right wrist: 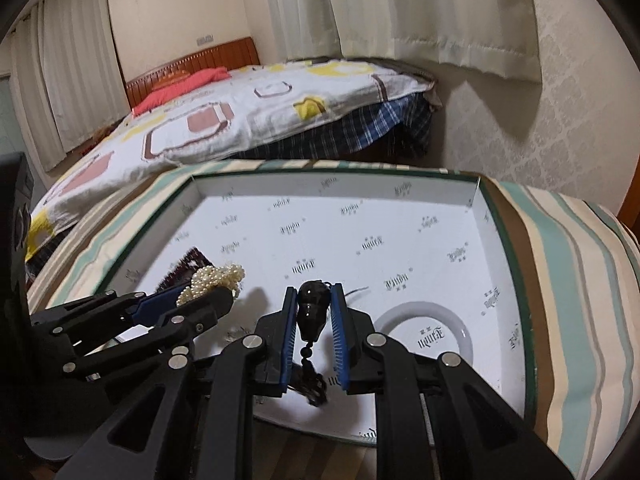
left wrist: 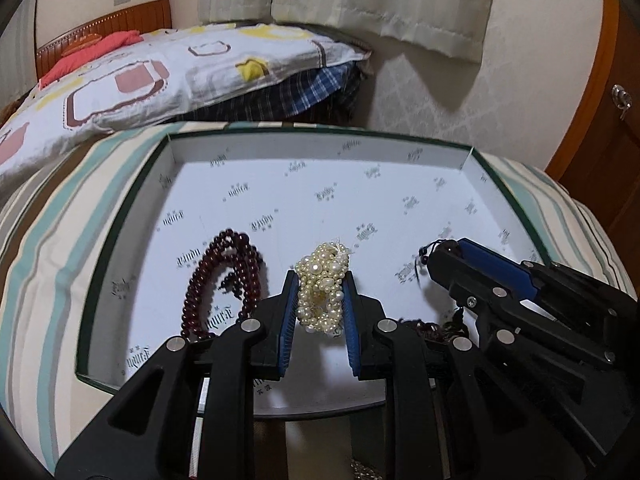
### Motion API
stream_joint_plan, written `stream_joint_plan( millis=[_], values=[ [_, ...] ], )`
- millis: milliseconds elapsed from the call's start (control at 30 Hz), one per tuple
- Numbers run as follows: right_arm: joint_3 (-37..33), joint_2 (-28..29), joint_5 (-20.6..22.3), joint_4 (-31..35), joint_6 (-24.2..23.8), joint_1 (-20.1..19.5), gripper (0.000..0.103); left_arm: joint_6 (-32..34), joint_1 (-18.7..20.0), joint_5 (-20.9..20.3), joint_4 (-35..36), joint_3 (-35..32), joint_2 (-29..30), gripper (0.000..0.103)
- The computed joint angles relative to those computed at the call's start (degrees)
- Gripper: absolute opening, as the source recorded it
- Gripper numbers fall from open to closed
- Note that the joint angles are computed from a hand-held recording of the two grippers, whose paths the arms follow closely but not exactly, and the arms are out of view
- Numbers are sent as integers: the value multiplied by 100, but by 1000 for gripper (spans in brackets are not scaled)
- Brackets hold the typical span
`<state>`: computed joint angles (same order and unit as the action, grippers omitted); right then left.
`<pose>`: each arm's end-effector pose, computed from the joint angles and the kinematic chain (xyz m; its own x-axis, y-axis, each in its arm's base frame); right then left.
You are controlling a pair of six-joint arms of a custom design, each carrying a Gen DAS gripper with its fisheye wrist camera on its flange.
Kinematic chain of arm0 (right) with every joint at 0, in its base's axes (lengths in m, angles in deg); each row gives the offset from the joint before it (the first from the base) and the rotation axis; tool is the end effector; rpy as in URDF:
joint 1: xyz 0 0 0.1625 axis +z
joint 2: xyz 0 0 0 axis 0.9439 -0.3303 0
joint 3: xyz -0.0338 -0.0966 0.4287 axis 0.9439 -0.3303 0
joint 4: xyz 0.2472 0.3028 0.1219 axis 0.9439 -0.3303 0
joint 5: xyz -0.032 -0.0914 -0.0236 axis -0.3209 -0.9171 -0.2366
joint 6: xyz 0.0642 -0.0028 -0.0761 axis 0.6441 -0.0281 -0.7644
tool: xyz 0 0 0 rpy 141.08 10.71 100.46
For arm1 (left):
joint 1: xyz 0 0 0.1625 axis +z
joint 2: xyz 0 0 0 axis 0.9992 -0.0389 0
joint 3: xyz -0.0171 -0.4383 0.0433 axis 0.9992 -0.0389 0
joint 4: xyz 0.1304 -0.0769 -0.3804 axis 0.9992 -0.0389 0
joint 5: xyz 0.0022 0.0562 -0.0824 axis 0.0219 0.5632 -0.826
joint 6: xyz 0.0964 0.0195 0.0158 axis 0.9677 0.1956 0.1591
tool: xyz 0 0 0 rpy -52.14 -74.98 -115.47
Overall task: Organize jewelry
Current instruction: 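Place the pearl strand in the box with the left tool while the right places the pendant, then grasp the gold pearl brooch with the right tool while the left moves toward the red tassel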
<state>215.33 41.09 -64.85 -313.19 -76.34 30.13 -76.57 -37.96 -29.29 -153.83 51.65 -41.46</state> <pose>0.1735 -0.4354 0.0356 -0.7927 -0.1773 0.5833 -0.5145 0.7078 -0.4841 -0.1168 -0.4527 0.0641 -0.7722 0.1843 -0.6081 0.5086 0.7529 -0.4176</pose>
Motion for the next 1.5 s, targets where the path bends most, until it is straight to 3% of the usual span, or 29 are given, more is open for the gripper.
stream_joint_plan(
  millis=[400, 600, 833, 1133, 1500],
  values=[
    [-59, -45, -70, 365, 140, -85, 18, 10, 147, -105, 178, -63, 17, 29],
    [-82, -31, -121, 325, 132, -74, 19, -59, 178, -44, 152, -32, -37, 45],
    [-37, -52, -185, 183, 98, -31, 24, -133, 149, -24, 124, 36, -96, 55],
    [163, -236, -209, -139, 86, 100, 31, -149, -69, 33, -82, 226, -251, 66],
    [497, -277, -390, -652, 195, 343, 33, -402, -580, 342, -298, 785, -699, 68]
  ],
)
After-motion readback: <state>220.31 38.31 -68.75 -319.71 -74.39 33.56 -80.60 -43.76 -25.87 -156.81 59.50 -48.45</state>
